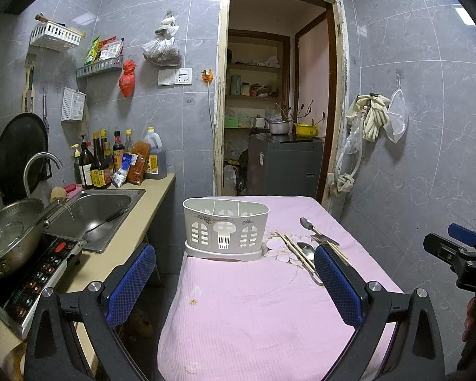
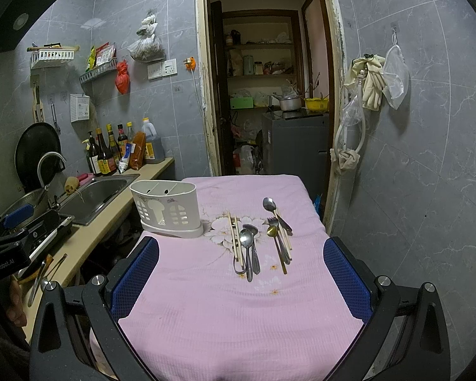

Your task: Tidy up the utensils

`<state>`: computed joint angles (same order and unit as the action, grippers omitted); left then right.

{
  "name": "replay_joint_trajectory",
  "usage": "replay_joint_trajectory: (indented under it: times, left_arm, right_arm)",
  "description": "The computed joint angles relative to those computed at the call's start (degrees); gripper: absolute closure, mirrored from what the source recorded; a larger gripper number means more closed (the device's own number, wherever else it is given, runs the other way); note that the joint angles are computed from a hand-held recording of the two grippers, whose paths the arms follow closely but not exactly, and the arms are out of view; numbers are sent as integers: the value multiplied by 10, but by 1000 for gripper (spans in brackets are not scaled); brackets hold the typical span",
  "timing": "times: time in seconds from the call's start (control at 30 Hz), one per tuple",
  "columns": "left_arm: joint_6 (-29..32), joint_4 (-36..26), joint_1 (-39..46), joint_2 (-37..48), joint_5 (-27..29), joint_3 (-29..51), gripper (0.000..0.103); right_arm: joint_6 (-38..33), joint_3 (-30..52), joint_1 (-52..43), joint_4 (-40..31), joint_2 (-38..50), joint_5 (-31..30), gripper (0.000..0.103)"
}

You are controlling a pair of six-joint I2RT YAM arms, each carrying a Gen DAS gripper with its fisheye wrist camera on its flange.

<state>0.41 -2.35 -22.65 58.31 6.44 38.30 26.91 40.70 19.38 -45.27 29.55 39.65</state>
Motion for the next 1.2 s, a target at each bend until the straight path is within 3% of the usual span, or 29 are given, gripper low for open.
replay_joint_trajectory:
  times: [0.73,0.87,0.9,1.2]
  left_arm:
    - [-3,-2,-2,-3,-2,-1,2]
    - [-10,11,-13,2,-15,-10,2]
    - [-2,-5,11,-8,8,-4,2]
    - [13,-20,30,4,30,8,2]
  right_arm:
    - [-15,1,-20,9,2,-18,1]
    - [29,-17,41,10,15,31,1]
    - [36,-20,49,10,18,37,1]
    - [16,-18,22,21,18,23,1]
